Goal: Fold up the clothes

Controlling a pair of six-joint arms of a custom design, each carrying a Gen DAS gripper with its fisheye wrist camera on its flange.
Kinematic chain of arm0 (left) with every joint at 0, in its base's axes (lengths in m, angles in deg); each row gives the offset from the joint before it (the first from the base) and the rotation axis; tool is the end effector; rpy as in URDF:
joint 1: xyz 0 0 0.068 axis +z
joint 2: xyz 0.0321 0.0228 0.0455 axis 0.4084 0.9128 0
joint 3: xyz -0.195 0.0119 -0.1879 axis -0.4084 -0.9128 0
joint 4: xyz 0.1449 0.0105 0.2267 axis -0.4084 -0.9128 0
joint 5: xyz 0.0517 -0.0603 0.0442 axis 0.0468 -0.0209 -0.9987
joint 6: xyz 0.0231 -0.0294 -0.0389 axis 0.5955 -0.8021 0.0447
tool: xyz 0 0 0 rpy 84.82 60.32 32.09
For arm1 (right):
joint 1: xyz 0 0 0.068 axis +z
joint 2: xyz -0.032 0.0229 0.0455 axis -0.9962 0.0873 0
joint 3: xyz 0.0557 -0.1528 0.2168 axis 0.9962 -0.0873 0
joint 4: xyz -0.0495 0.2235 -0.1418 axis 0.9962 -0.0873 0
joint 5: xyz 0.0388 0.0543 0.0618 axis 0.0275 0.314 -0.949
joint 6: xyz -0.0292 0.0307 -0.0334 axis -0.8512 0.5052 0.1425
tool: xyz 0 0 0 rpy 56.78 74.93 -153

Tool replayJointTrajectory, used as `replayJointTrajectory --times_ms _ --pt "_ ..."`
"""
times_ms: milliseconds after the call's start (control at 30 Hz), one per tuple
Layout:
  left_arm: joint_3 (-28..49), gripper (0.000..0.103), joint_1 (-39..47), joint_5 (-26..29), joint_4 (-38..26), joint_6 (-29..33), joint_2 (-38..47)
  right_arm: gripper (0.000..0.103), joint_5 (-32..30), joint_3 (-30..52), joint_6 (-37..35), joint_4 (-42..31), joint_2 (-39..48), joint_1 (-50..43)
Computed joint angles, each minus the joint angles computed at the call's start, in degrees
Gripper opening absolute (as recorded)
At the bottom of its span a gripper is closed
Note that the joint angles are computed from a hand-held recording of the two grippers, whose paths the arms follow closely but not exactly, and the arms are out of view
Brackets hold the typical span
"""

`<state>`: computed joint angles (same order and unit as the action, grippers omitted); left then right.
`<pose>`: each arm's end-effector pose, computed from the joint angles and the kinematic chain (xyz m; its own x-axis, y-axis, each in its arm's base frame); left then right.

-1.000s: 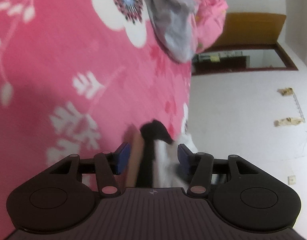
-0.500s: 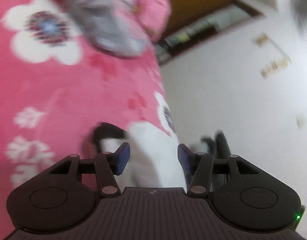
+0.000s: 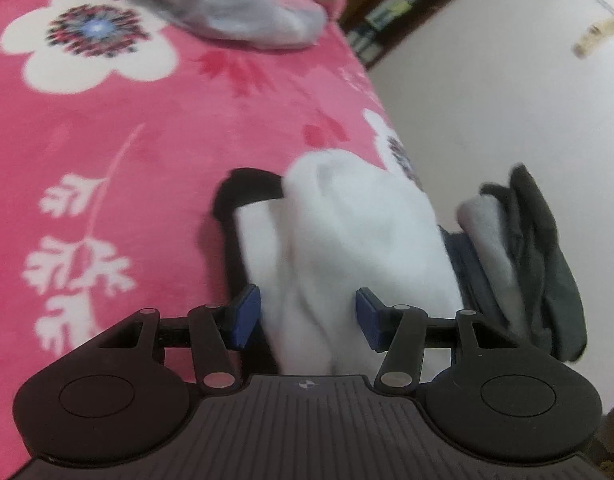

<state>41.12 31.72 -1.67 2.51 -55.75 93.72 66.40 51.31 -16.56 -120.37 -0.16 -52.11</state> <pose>0.1745 0.0067 0.2668 -0.7343 -0.5125 -0.4452 -0.1641 0.7703 -0.6161 0.1595 0.1007 0.3278 -0.7445 -0.2212 -0.6299 -0.3573 0.9290 0.0961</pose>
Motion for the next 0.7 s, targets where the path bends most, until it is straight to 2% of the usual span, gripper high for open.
replayJointTrajectory --times_ms 200,367,467,533,600,700 --pt "6.59 0.052 1.52 -3.35 -4.24 -1.59 -4.19 0.029 -5.59 1.45 -1.95 -1.24 -1.28 -5.19" --pt "7.14 0.052 -8.37 -7.45 1.86 -4.76 -2.86 0.029 -7.94 -0.19 -5.31 -1.89 -2.56 -7.62" --pt "5.13 0.052 -11.64 -8.78 2.5 -4.41 0.44 0.029 -8.89 -1.28 -7.24 -1.33 -3.28 -9.17" --pt "3.99 0.052 -12.56 -11.86 -0.06 -4.14 2.47 0.029 -10.67 -1.09 -8.15 -1.58 -3.05 -10.97" --pt "2.87 0.052 -11.42 -11.96 -1.52 -4.1 1.47 0.029 -12.42 -0.32 -9.38 -2.23 -2.6 -12.74" --pt "5.83 0.052 -9.94 -12.12 -6.72 -6.14 0.5 0.029 -14.56 2.79 -11.79 -4.59 -1.11 -14.7"
